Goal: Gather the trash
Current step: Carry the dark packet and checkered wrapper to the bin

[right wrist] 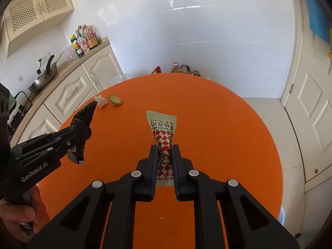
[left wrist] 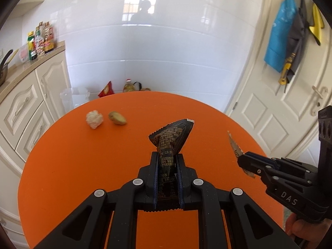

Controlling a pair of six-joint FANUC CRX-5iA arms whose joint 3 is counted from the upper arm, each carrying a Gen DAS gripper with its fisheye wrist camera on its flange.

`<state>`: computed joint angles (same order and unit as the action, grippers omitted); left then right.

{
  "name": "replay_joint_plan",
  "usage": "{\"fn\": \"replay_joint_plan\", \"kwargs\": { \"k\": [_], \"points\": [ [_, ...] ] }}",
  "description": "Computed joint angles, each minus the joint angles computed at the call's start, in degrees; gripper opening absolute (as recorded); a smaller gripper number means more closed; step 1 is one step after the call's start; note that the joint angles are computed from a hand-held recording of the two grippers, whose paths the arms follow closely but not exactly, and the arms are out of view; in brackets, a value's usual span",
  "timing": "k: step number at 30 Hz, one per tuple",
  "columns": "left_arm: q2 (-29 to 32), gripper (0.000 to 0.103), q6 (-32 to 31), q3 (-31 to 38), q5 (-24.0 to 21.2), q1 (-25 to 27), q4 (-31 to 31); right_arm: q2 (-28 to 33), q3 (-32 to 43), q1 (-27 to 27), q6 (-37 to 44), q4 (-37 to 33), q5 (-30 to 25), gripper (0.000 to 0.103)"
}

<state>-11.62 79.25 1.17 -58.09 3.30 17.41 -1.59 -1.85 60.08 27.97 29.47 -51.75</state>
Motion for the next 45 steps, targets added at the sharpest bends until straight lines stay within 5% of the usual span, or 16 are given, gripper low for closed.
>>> {"fn": "replay_joint_plan", "kwargs": {
  "k": [16,26,34,45],
  "points": [
    [-2.9,0.011,-6.3,-0.4,-0.1,-6.2,3.4,-14.8,-12.9,3.0,-14.6,12.1,-5.3,0.01],
    [1.6,0.011,-11.0,3.6,0.2,-16.5,8.3,-28.0,-21.2,8.0,-24.7,19.9,-22.2,0.01],
    [9.9,0.011,-12.7,8.7,-4.1,-26.4,9.3,-38.2,-28.3,11.4,-31.6,18.8,-35.2,0.01],
    [23.1,0.013,-9.0,18.9,-14.2,-31.6,6.1,-45.0,-36.8,-4.8,-28.2,5.8,-26.0,0.011]
  ]
}}
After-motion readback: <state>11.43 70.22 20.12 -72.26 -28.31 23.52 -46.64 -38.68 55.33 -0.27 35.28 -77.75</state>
